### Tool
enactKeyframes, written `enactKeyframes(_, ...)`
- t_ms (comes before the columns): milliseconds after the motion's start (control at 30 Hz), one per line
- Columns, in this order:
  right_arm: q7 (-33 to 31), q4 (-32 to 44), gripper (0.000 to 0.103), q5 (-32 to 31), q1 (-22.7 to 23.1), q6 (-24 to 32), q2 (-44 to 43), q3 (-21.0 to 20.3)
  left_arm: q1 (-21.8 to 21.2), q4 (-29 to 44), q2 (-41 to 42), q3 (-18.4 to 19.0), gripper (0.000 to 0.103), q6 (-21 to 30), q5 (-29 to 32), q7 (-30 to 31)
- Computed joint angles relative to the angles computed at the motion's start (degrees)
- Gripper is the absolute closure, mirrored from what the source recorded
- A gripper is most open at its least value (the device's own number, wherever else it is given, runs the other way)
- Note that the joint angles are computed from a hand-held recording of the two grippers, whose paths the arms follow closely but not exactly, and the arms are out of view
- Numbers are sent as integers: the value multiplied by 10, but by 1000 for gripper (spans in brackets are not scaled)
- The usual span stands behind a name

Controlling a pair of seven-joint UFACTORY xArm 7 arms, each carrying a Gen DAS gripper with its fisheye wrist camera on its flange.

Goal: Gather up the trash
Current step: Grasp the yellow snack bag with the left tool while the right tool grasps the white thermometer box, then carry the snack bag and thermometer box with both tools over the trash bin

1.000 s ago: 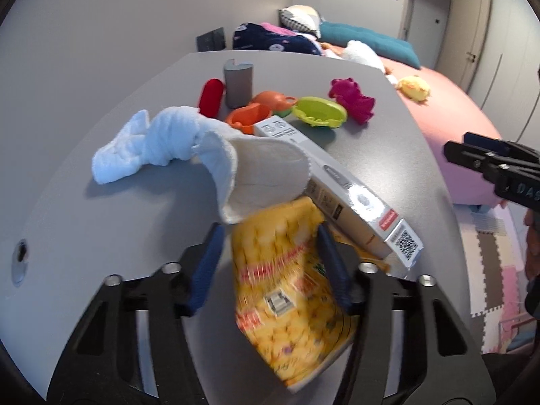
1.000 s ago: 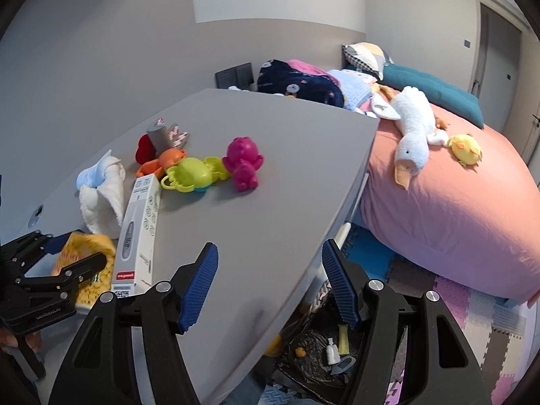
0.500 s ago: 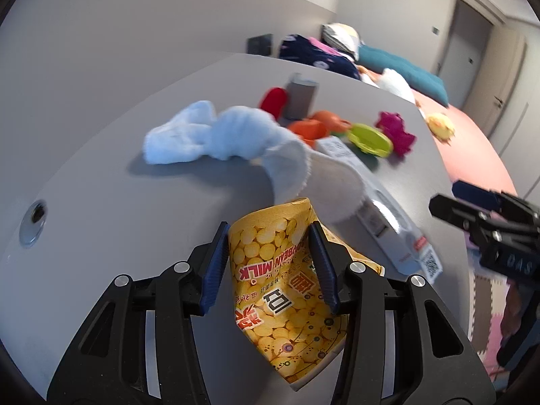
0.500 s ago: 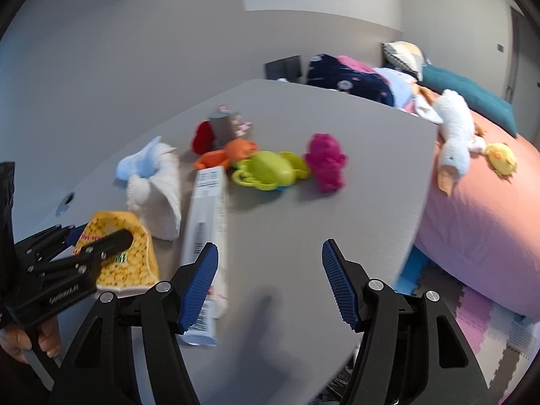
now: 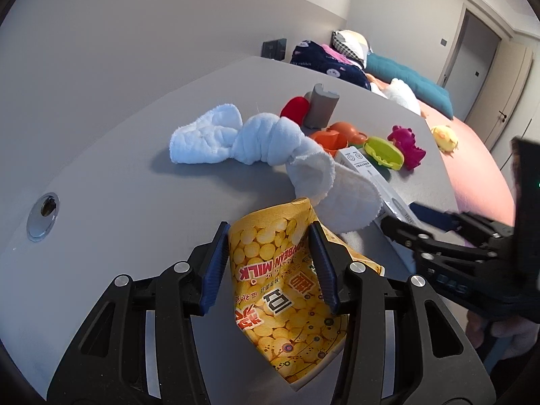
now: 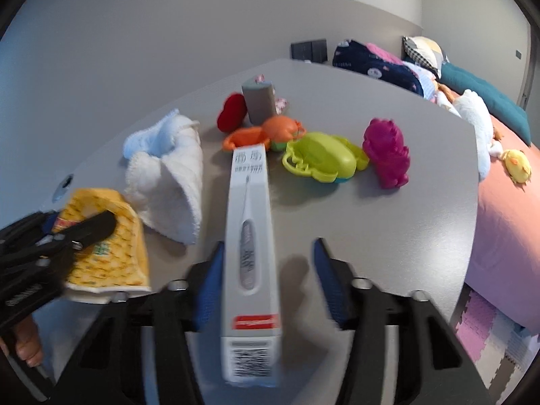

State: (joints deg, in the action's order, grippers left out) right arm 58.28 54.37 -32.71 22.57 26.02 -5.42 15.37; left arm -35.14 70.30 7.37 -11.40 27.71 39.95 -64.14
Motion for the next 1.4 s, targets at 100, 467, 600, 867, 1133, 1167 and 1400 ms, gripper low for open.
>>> enactKeyframes(100,14,1,73,-32,-1,11,0,3,-3,3,-2,1,56,10,10,-18)
enactKeyframes(467,-45,-94,74,85,-32,-91,-92,3,-18,36,10,-3,56,57,35,-50)
enactKeyframes(600,-71,-113,74,115,-43,-94,-125,10,-27,40,7,-6,56,67,43,-58)
enactKeyframes(867,-110,-154,74,166,-64,-98,-194,17,-51,71,20,-18,56,81,55,-70)
enactKeyframes(1133,-142,-217,74,216,-77,-90,-283,3,-100,152,79,-7,56,100,56,-53)
enactKeyframes(1167,-146,-222,74,221,-79,-88,-291,2,-108,166,89,-5,56,101,56,-50)
enactKeyframes(1400,-169,-263,74,248,-96,-70,-357,-11,-151,246,152,14,56,102,20,4)
